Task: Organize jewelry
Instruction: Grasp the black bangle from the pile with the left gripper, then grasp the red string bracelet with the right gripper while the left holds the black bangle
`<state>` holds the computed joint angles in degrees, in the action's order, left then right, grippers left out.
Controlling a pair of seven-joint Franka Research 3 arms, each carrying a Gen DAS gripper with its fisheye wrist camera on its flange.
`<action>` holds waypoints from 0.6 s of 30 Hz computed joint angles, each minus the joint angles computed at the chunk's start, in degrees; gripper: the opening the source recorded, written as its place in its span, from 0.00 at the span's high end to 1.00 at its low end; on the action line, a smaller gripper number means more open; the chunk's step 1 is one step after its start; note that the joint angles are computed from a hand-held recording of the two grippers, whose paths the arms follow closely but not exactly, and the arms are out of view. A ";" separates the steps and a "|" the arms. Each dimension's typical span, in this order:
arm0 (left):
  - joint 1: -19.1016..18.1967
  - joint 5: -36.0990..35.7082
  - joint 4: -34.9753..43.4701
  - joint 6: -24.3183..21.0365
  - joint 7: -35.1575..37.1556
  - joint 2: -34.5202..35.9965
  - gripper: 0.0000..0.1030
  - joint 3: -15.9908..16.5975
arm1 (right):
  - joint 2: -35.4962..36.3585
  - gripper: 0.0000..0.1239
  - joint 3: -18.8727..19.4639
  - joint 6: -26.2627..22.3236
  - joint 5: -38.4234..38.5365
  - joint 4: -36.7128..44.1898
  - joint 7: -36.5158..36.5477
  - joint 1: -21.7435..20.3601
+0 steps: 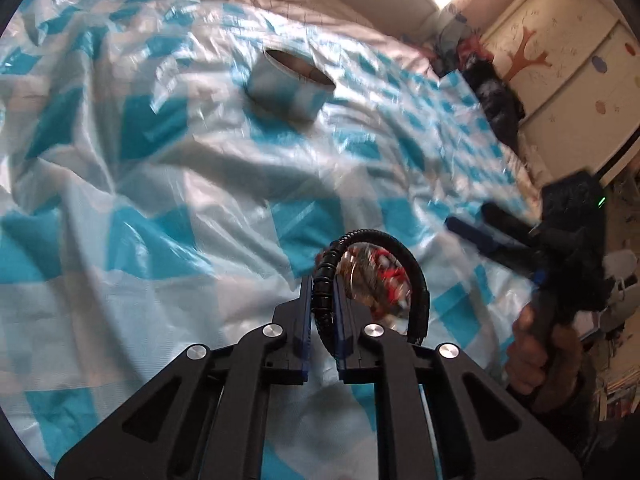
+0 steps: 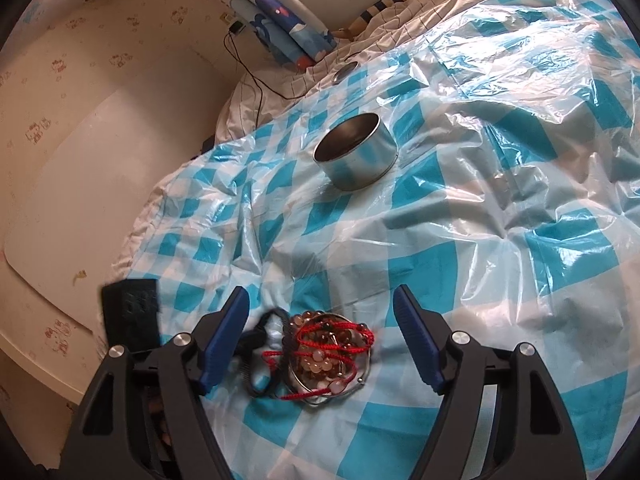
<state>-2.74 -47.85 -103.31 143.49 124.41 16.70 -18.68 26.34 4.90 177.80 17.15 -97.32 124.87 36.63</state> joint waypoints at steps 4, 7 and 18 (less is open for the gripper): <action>0.52 -1.45 -0.58 2.15 -1.80 -0.92 0.92 0.83 | 0.35 0.42 -5.36 -4.35 -4.58 1.55 2.86 4.31; 0.99 -1.32 -0.82 2.08 -4.50 -0.94 0.92 1.45 | 1.40 0.42 -7.96 -9.64 -10.55 4.35 4.95 6.63; 1.64 0.29 -1.24 3.94 -6.03 -0.75 0.92 1.13 | 5.67 0.42 0.04 -19.40 -16.76 13.42 -11.50 4.59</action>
